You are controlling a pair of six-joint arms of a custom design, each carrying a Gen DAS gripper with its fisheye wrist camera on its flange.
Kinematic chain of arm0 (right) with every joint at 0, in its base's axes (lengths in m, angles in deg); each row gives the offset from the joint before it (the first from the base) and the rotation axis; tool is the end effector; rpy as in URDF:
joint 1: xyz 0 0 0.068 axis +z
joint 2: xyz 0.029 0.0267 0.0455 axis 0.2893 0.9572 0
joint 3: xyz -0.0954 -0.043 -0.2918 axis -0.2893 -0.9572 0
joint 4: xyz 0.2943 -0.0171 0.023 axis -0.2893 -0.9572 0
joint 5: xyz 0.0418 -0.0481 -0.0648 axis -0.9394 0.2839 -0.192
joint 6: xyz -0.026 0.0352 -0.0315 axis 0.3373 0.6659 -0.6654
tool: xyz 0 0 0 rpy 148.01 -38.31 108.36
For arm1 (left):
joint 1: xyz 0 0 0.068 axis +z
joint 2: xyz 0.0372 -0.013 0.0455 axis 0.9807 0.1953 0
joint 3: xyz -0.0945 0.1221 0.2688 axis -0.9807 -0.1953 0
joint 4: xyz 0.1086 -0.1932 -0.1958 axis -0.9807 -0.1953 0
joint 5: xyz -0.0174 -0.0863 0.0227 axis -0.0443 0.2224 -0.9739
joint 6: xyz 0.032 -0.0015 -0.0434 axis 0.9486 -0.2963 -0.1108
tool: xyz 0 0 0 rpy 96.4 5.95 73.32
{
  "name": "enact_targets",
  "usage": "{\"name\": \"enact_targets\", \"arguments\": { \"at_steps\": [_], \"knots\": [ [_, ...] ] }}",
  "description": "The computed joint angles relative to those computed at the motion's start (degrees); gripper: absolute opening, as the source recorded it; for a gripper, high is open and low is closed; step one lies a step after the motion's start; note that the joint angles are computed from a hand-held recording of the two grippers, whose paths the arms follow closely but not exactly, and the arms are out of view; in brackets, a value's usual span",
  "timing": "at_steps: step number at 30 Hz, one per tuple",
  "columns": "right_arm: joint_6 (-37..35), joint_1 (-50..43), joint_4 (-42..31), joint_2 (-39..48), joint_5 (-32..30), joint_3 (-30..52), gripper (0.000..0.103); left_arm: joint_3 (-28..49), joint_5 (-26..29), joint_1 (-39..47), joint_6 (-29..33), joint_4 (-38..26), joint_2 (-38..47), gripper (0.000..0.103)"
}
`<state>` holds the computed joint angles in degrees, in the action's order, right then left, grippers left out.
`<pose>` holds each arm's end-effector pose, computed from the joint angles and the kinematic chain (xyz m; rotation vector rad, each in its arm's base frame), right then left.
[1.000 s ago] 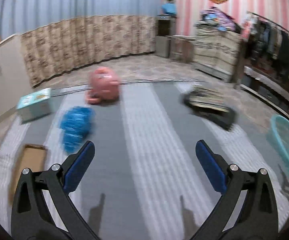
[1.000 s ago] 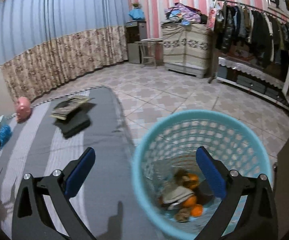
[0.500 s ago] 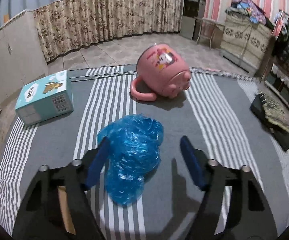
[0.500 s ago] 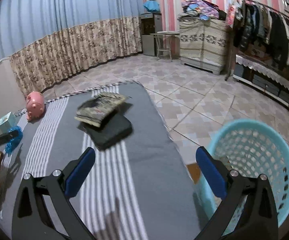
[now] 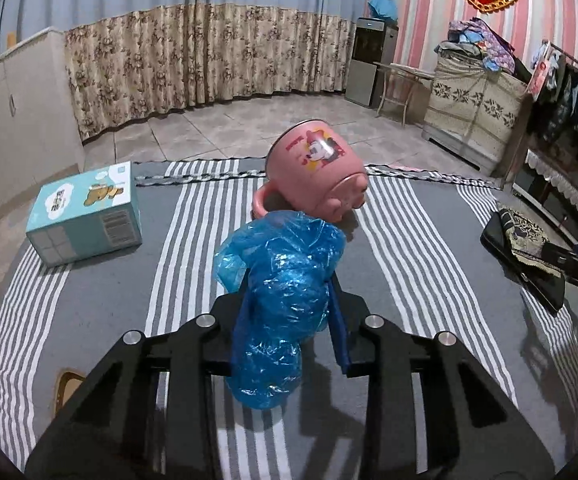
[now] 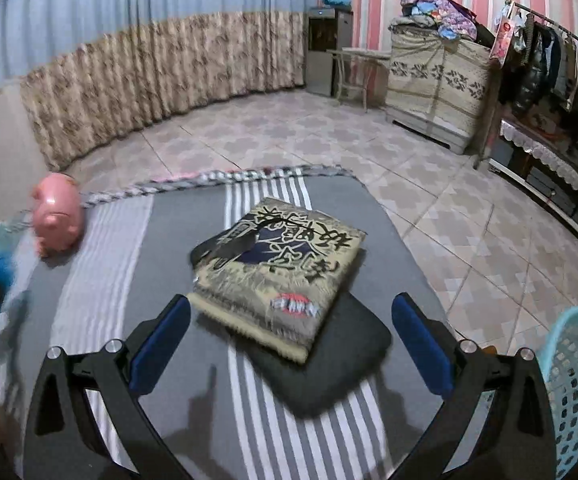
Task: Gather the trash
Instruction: 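Grasp the printed magazine with the right tool while the left tool holds the blue bag, then carry the blue bag and magazine with both tools over the blue basket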
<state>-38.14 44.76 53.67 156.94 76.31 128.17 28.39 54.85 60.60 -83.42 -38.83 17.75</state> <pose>0.2753 0.1264 0.2100 0.2995 2.3423 -0.1380 0.2822 -0.0886 0.1859 0.0915 2.2894 -0.1456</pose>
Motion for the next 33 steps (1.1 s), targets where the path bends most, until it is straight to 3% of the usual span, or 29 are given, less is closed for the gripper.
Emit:
{"name": "enact_targets", "arguments": {
  "at_steps": [4, 6, 7, 9, 10, 12, 15, 21, 24, 28, 33],
  "knots": [
    [1.6, -3.6, 1.1, 1.4, -2.4, 0.1, 0.096, 0.2, 3.3, 2.9, -1.2, -0.9, 0.4, 0.032],
    [1.5, -5.6, 2.1, 2.0, -6.5, -0.6, 0.073, 0.4, 3.9, 3.2, -1.5, -0.6, 0.4, 0.032],
    [1.2, -5.8, 2.7, 2.2, -6.8, -1.0, 0.072, 0.3, 3.5, 3.0, -1.4, -0.4, 0.3, 0.032],
    [-0.3, -4.9, 3.7, 2.2, -5.2, -1.3, 0.053, -0.1, 2.3, 2.3, -1.0, 0.1, 0.0, 0.032],
    [-1.5, -4.5, 4.0, 2.6, -4.7, -0.9, 0.049, -0.2, 2.0, 2.0, -1.0, 0.2, 0.0, 0.032],
    [-2.9, -3.9, 4.1, 3.1, -4.2, -0.4, 0.019, -0.5, 1.4, 1.5, -0.7, 0.6, -0.1, 0.032],
    [-4.3, -4.6, 4.6, 1.4, -5.1, -1.1, 0.006, -1.1, 0.6, 1.0, -0.3, 1.2, -0.7, 0.032],
    [-5.3, -7.7, 4.8, -10.0, -8.5, -7.3, 0.004, -1.4, -3.5, -1.3, 0.9, 0.3, -2.0, 0.031],
    [-5.1, -8.7, 1.5, -20.2, -9.3, -11.8, 0.004, -1.4, -5.5, -4.4, 0.4, -2.1, -5.1, 0.031],
    [-4.6, -10.4, -7.5, -35.9, -9.7, -15.7, 0.004, -0.5, -8.2, -10.2, -1.5, -5.6, -8.0, 0.031],
    [-6.7, -14.1, -25.0, -55.9, -8.5, -15.5, 0.004, 2.5, -13.1, -22.3, -6.1, -9.9, -10.0, 0.031]
  ]
}}
